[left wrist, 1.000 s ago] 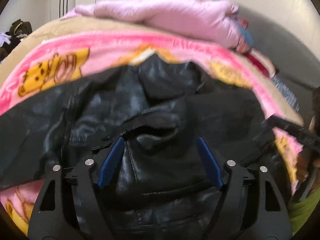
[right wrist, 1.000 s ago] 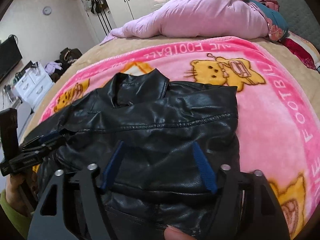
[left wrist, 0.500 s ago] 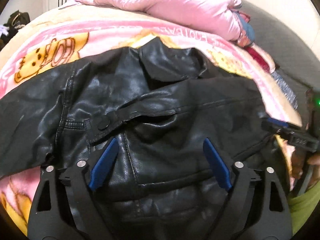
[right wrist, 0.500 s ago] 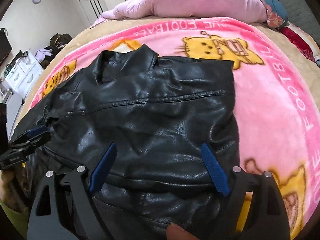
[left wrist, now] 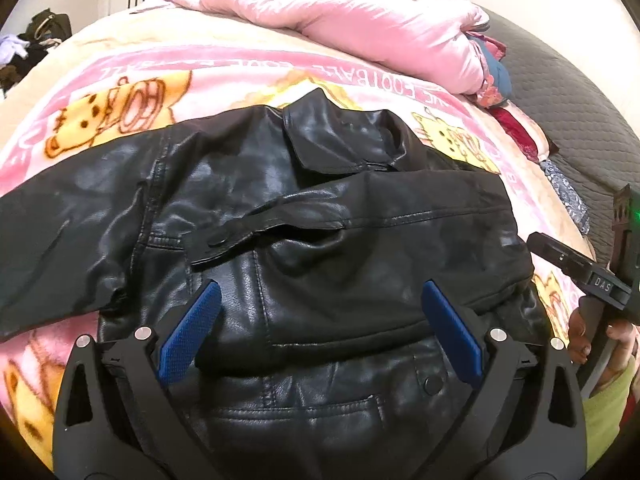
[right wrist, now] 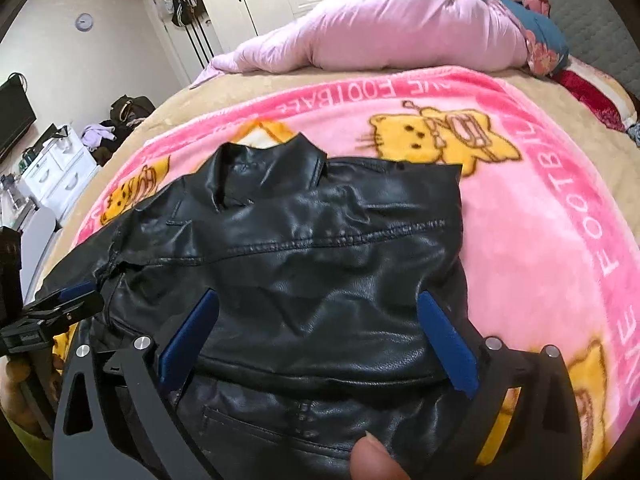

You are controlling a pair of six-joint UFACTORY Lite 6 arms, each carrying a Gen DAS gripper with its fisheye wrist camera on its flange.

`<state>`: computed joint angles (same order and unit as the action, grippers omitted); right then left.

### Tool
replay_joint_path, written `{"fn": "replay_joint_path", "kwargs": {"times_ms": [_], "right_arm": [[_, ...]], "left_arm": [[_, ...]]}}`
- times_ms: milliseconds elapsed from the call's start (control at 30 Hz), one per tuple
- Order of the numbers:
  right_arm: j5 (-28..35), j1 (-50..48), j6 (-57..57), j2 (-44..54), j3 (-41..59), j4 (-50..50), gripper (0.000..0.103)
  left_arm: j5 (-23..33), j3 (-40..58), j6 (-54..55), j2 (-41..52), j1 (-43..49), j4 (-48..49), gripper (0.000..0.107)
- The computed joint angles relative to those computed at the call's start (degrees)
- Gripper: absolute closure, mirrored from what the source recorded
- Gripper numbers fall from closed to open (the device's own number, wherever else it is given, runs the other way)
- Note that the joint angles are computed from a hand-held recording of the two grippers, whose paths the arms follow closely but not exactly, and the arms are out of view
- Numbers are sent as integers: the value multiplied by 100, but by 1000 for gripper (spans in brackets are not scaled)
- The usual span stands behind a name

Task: Fold large clothes
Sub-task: 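Move the left tool over the other sleeve toward its cuff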

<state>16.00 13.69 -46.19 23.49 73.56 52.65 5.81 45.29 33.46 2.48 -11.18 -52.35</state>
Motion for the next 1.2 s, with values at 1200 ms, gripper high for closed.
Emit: {"fn": "replay_joint_path", "kwargs": {"times_ms": [1200], "right_arm": [[-1052,1810,-2008,-866,-545,2816,4]], "left_arm": [[1817,-2164,496,-3294,4028,330,13]]}}
